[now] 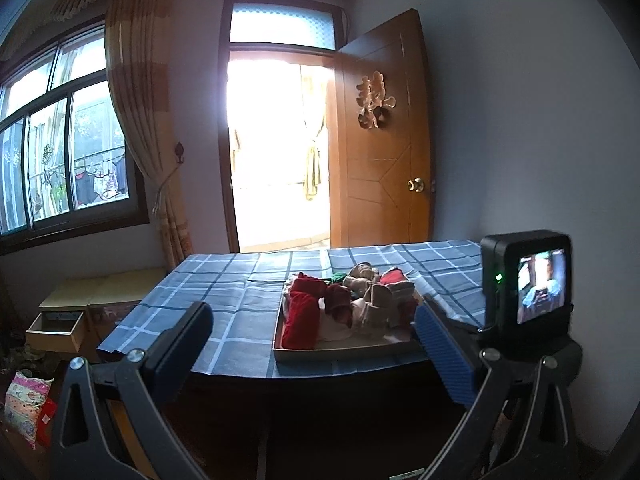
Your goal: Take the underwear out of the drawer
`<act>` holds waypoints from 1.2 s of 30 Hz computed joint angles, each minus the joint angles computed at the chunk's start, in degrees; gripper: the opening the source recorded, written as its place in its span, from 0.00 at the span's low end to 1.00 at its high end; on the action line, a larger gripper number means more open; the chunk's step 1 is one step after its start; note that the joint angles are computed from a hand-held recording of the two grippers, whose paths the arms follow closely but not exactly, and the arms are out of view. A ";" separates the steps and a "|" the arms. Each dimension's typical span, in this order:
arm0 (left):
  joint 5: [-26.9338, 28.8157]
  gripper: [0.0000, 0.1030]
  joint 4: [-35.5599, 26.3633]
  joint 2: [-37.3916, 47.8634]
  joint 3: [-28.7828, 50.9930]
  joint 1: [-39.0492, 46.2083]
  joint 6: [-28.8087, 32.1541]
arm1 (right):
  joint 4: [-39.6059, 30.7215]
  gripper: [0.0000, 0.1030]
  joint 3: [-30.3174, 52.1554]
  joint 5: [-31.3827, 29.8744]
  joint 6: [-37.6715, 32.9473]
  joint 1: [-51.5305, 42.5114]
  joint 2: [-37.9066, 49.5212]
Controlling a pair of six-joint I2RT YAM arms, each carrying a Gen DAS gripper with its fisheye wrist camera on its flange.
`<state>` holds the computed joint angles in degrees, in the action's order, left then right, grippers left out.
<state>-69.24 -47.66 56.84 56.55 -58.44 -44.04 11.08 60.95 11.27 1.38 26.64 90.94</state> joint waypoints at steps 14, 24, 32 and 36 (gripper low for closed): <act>5.24 1.00 8.93 -0.52 -4.40 4.81 6.38 | 0.07 0.78 -2.43 6.84 -0.61 0.79 -2.97; 5.01 1.00 9.96 0.26 -4.60 3.72 7.63 | 1.54 0.78 -2.63 11.91 -2.58 2.94 -3.16; 6.28 1.00 11.85 1.32 -5.23 4.65 9.14 | 1.49 0.78 -2.58 11.46 -2.25 2.88 -3.26; 5.17 1.00 10.28 1.64 -4.72 4.26 7.16 | 2.04 0.78 -3.30 11.48 -2.26 3.13 -4.01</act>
<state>-64.07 -37.38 58.49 51.84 -54.18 -36.88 13.12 57.65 22.75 -0.87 29.77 86.93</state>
